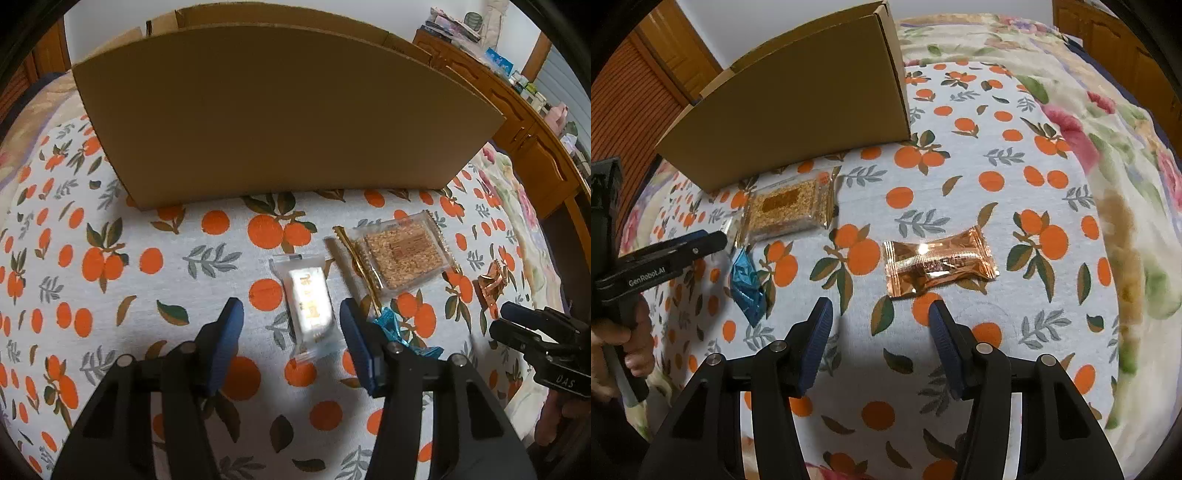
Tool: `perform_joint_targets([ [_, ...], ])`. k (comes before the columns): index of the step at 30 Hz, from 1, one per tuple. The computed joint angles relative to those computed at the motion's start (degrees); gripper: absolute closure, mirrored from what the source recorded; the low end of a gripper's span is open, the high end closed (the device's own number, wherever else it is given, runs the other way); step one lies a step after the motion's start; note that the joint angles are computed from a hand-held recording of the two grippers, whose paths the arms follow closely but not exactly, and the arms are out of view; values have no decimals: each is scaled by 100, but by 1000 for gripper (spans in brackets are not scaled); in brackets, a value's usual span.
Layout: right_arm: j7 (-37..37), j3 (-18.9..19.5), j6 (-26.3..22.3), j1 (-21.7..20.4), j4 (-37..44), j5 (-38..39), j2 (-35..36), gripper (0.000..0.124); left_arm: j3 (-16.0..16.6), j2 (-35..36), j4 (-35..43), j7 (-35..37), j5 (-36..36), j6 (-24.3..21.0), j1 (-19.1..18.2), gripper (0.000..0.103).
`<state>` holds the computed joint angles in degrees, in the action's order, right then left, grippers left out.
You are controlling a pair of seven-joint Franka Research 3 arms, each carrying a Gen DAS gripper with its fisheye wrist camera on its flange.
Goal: Organize snacks
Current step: 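Move the left tool to the clear white bar while the right tool moves to the copper candy, then grasp the clear white bar with the left tool while the right tool grasps the copper candy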
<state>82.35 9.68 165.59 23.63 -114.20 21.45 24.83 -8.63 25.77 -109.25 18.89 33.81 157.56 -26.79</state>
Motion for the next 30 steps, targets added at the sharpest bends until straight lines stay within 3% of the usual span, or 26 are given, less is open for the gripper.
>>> perform_joint_targets([
  [6,-8,9,-67,-41,159,49,124,69,-7,68,32,118,-35,103,20,51],
  [11,28,-27,-107,-45,285,34,221,69,91,146,183,112,121,-71,-103,80],
  [12,37,-36,-109,-43,306,26,233,69,100,158,197,90,140,-73,-108,82],
  [26,154,-214,-51,38,856,-266,637,69,74,53,138,19,215,-171,-74,84],
  [30,631,-860,-63,632,952,-1010,705,86,40,49,184,86,249,-239,-70,84],
])
